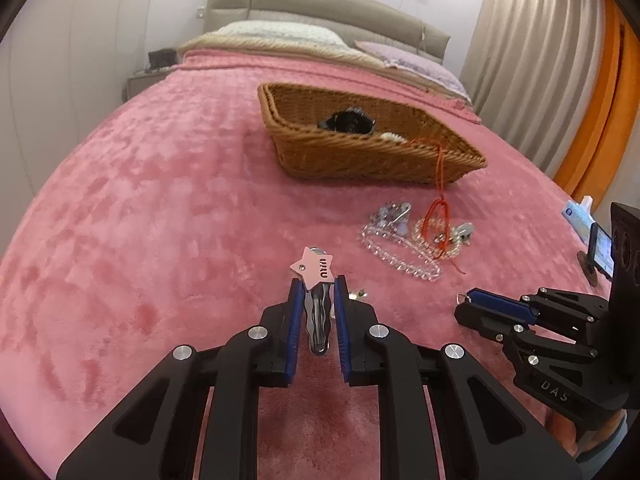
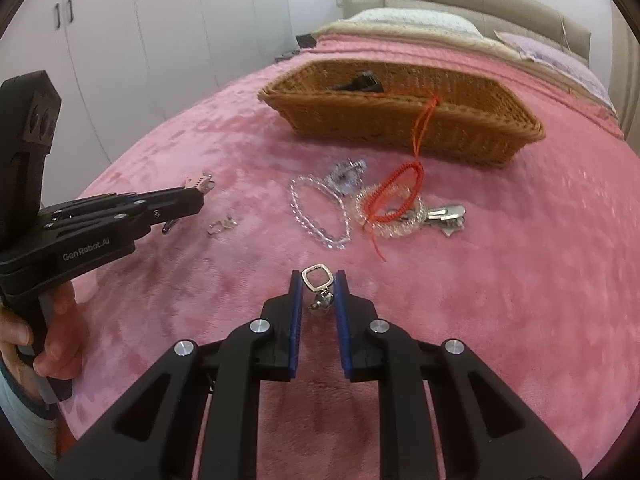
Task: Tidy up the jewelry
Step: 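Grasp the pink star keychain with the left tool while the right tool grasps a silver square charm, then carry the keychain and charm into the basket and open both tools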
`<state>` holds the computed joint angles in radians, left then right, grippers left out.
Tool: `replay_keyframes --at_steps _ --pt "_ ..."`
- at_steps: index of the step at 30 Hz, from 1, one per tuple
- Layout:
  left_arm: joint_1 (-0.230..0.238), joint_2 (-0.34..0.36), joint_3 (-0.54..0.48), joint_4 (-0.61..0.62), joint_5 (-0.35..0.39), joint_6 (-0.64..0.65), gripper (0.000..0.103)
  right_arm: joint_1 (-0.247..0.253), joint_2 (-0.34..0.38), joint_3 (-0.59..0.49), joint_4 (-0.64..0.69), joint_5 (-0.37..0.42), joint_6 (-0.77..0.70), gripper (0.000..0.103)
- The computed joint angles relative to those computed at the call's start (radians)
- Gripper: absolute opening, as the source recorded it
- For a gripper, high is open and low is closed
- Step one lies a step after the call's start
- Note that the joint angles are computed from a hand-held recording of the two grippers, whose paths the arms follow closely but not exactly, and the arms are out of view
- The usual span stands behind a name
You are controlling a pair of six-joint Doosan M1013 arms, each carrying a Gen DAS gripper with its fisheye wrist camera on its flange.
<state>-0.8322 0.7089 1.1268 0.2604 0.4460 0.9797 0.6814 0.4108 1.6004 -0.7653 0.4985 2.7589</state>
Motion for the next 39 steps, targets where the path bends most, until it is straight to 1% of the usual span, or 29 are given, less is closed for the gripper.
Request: replay_keyframes --at_steps 3,7,8,12,13,15,17,19,21,22,23,24,26,28,29,31,32,35,37,39 --pt "-0.002 -0.014 0.024 0.045 -0.042 -0.043 0.014 0.01 -0.015 0.023 -0.121 -0.028 0.102 0.013" --pt "-0.005 -0.037 0.053 0.109 -0.105 -0.105 0.014 0.014 -0.035 0.041 -0.228 -0.045 0.216 0.013" --pt "-0.006 -0.043 0.057 0.127 -0.12 -0.123 0.014 0.014 -0.04 0.044 -0.248 -0.045 0.24 0.013" --pt "-0.012 -0.059 0.05 0.213 -0.161 -0.193 0.014 0.01 -0.069 0.045 -0.408 -0.012 0.383 0.013" --pt "-0.013 -0.058 0.035 0.231 -0.167 -0.201 0.014 0.005 -0.076 0.041 -0.433 -0.004 0.402 0.013" --pt "-0.014 -0.049 0.0 0.207 -0.163 -0.16 0.014 -0.005 -0.085 0.031 -0.477 0.009 0.427 0.013" --pt "-0.015 -0.022 -0.067 0.181 -0.145 -0.114 0.014 -0.017 -0.084 0.011 -0.529 0.033 0.452 0.013" --pt "-0.012 0.014 -0.144 0.109 -0.126 -0.036 0.014 -0.038 -0.085 -0.001 -0.569 0.027 0.478 0.013" --pt "-0.007 0.048 -0.209 0.046 -0.104 0.02 0.014 -0.069 -0.077 -0.021 -0.586 0.009 0.494 0.013" --pt "-0.004 0.076 -0.259 0.013 -0.086 0.046 0.014 -0.086 -0.069 -0.034 -0.585 0.0 0.496 0.013" --pt "-0.001 0.103 -0.306 -0.008 -0.065 0.06 0.014 -0.098 -0.064 -0.042 -0.576 -0.013 0.491 0.013" --pt "0.003 0.138 -0.367 -0.039 -0.038 0.079 0.014 -0.118 -0.053 -0.057 -0.546 -0.034 0.471 0.013" --pt "0.009 0.186 -0.446 -0.087 -0.004 0.111 0.014 -0.152 -0.028 -0.091 -0.47 -0.066 0.417 0.013" --pt "0.016 0.25 -0.561 -0.137 0.061 0.15 0.014 -0.172 -0.008 -0.112 -0.401 -0.073 0.365 0.013" --pt "0.018 0.287 -0.627 -0.16 0.106 0.171 0.014 -0.184 0.009 -0.131 -0.35 -0.073 0.32 0.013" --pt "0.022 0.333 -0.706 -0.173 0.166 0.19 0.014 -0.202 0.033 -0.154 -0.264 -0.077 0.243 0.013" --pt "0.023 0.356 -0.748 -0.173 0.199 0.195 0.014 -0.213 0.047 -0.169 -0.191 -0.075 0.183 0.013" --pt "0.031 0.406 -0.831 -0.205 0.267 0.218 0.014 -0.231 0.076 -0.191 -0.028 -0.07 0.054 0.013" --pt "0.033 0.426 -0.863 -0.22 0.298 0.229 0.014 -0.236 0.087 -0.202 0.043 -0.052 -0.008 0.013" --pt "0.032 0.442 -0.893 -0.219 0.331 0.233 0.014 -0.244 0.099 -0.214 0.152 -0.038 -0.099 0.013"
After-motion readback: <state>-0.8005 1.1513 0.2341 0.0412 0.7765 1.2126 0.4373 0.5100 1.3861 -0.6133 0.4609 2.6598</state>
